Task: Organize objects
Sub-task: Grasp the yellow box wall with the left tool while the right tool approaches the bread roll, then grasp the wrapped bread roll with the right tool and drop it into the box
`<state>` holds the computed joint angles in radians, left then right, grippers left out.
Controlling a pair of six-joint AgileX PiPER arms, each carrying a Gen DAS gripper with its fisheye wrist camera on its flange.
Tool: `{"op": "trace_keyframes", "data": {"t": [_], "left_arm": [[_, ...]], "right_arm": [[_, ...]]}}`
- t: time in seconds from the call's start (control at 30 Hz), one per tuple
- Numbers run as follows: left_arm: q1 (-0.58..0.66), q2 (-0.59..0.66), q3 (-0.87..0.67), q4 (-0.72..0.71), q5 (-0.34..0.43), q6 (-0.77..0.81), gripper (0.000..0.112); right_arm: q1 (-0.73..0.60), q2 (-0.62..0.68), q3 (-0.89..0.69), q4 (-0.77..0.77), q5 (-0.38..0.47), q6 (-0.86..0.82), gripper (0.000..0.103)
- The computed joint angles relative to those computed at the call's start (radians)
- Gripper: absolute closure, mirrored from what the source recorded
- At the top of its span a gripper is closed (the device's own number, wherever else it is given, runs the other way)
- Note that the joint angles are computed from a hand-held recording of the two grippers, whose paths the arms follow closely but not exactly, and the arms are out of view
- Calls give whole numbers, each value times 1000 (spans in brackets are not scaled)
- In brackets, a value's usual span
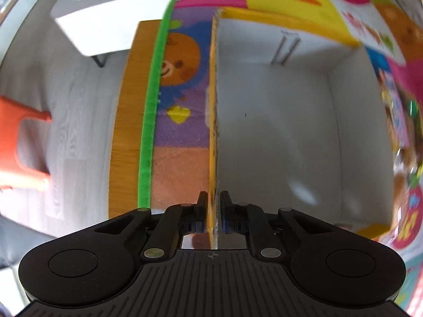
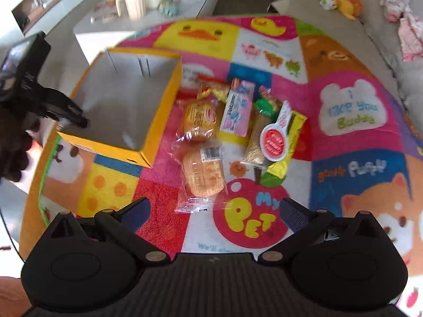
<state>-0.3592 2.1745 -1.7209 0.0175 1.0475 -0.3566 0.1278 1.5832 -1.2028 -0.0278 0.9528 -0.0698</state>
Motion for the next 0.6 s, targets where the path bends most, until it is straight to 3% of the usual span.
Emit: {"op": "trace_keyframes", "data": {"t": [0.23, 0.33, 0.43, 0.5, 0.6], "left_arm": [[4, -27, 45, -13, -36, -2, 106], [9, -35, 53, -34, -36, -20, 106], [13, -33, 53, -59, -47, -18, 105], [5, -25, 38, -54, -43, -3, 105], [-1, -10, -1, -49, -22, 12, 105]], "right_arm": [[1, 277, -108, 36, -109, -74, 0], [7, 377, -166, 51, -116, -118, 1], [16, 446, -220, 32, -79, -121, 17], [23, 462, -240, 5, -37, -99, 47], [17, 385, -204, 5, -10, -80, 48]]}}
